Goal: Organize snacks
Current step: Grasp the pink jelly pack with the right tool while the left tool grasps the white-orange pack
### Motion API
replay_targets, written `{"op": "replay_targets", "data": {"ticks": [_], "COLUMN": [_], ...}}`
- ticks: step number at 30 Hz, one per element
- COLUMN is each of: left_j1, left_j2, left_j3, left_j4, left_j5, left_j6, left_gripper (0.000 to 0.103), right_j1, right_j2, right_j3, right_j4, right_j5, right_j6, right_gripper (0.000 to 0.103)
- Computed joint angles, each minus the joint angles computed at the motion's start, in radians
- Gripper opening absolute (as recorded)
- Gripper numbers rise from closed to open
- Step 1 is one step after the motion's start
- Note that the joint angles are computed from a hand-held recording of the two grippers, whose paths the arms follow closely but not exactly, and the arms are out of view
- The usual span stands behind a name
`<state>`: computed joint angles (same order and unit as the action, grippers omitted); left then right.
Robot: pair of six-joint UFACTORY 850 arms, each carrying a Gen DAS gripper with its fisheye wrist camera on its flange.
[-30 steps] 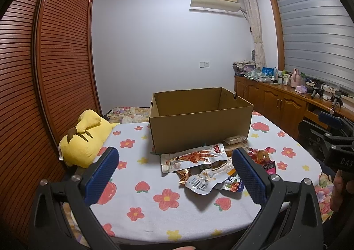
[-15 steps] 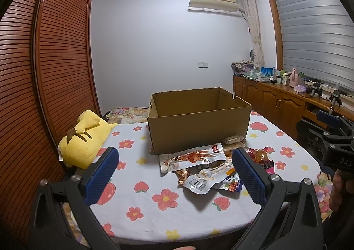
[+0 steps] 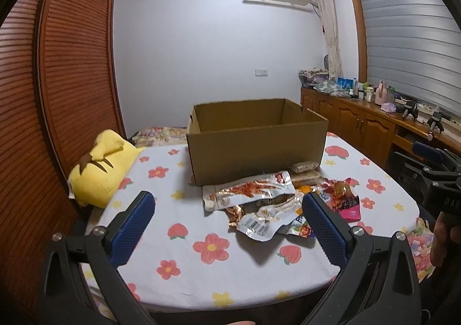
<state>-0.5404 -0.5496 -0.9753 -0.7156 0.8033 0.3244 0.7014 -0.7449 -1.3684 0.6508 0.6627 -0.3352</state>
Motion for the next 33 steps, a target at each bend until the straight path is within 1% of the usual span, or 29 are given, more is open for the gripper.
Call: {"op": "replay_targets", "data": {"ticks": [5,11,15,18,21,25,26,29,30,33], "left_j1": [0.025,0.047,0.064,0.081,0.088,0.103,0.106,0.108,0.108,0.109], "left_j2": [-0.039,-0.083,-0.114,-0.135,-0.152,-0.176,-0.179,-0.198,-0.202,-0.221], "left_j3": [-0.026,-0.062,-0.099,-0.130,-0.153,-0.197,-0.206,-0.246,-0.256,-0.301], "left_j4": [0.063,0.131,0.168,0.206,0.235,0.302,0.319,0.318,0.314,0.332], "left_j5": [-0.044,-0.099,-0.155,-0.213,-0.245,-0.303,-0.315,-0.345,-0.353,-0.396], "left_j6": [-0.046,-0.075,-0.075,-0.092,-0.089,-0.115,-0.123,-0.082,-0.067,-0.030], "left_gripper": [0.103,0.102,0.102,0.102,0.102,0.102,0.102,0.102,0.102,0.102], "right_j1": [-0.027,-0.064,-0.091,-0.109,-0.123,-0.144,-0.148,-0.160,-0.163,-0.170], "right_j2": [-0.032,-0.074,-0.121,-0.167,-0.205,-0.251,-0.260,-0.284,-0.292,-0.320], "right_j3": [-0.032,-0.085,-0.153,-0.217,-0.270,-0.338,-0.353,-0.396,-0.411,-0.462], "right_j4": [-0.033,-0.090,-0.137,-0.153,-0.129,-0.139,-0.148,-0.269,-0.333,-0.457], "right_j5": [-0.057,-0.162,-0.277,-0.365,-0.430,-0.502,-0.519,-0.566,-0.580,-0.621], "right_j6": [0.000,0.014,0.042,0.046,0.022,0.042,0.053,0.179,0.241,0.357], "right_gripper": [0.103,0.098,0.094,0.092,0.091,0.090,0.089,0.086,0.084,0.082]}}
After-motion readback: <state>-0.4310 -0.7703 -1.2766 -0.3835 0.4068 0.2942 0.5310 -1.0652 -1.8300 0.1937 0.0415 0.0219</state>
